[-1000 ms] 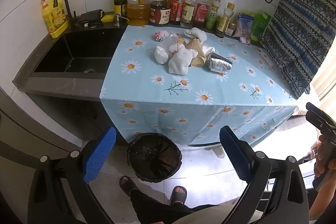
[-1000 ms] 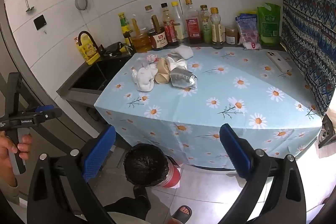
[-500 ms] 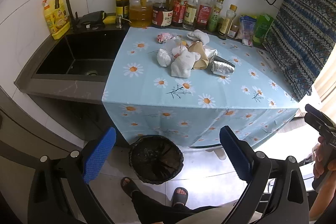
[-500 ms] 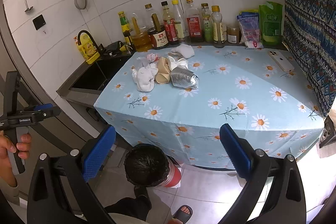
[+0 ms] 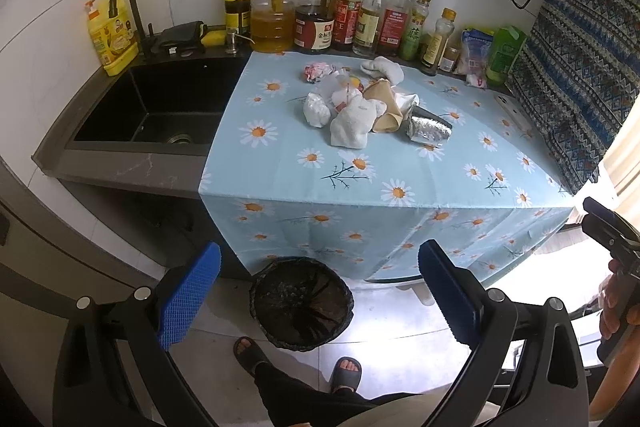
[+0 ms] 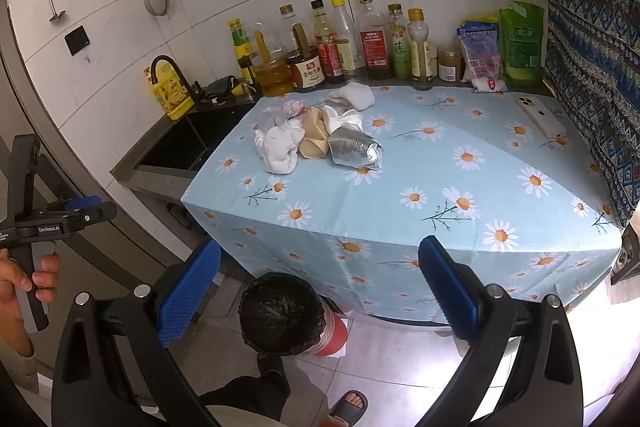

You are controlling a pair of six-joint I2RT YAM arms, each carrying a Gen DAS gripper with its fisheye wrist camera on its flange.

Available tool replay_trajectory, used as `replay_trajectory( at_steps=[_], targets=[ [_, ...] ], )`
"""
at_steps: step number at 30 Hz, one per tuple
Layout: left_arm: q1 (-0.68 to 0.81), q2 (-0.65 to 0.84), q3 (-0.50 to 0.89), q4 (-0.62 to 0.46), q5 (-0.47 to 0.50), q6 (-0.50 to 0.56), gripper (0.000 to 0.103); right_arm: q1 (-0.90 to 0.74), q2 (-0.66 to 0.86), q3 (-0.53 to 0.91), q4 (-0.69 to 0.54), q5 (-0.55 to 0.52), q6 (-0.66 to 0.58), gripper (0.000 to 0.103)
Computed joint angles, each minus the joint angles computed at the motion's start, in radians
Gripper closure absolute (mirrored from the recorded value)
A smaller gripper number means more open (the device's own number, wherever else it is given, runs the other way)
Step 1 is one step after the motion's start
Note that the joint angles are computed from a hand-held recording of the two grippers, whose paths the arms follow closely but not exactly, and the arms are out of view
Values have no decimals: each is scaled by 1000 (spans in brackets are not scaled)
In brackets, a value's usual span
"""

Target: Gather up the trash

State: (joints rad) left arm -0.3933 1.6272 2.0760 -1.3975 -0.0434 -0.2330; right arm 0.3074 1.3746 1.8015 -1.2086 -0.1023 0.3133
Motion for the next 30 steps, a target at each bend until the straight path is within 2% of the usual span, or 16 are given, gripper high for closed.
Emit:
replay_trajectory(
  at_steps=[17, 30],
  targets=[
    [-62, 7, 71, -54, -62, -42, 7, -33, -20, 31, -30, -33, -20, 5],
    [-36, 1, 71, -61, -29, -13, 7, -11, -1, 81, -74, -23, -23, 5]
  ],
)
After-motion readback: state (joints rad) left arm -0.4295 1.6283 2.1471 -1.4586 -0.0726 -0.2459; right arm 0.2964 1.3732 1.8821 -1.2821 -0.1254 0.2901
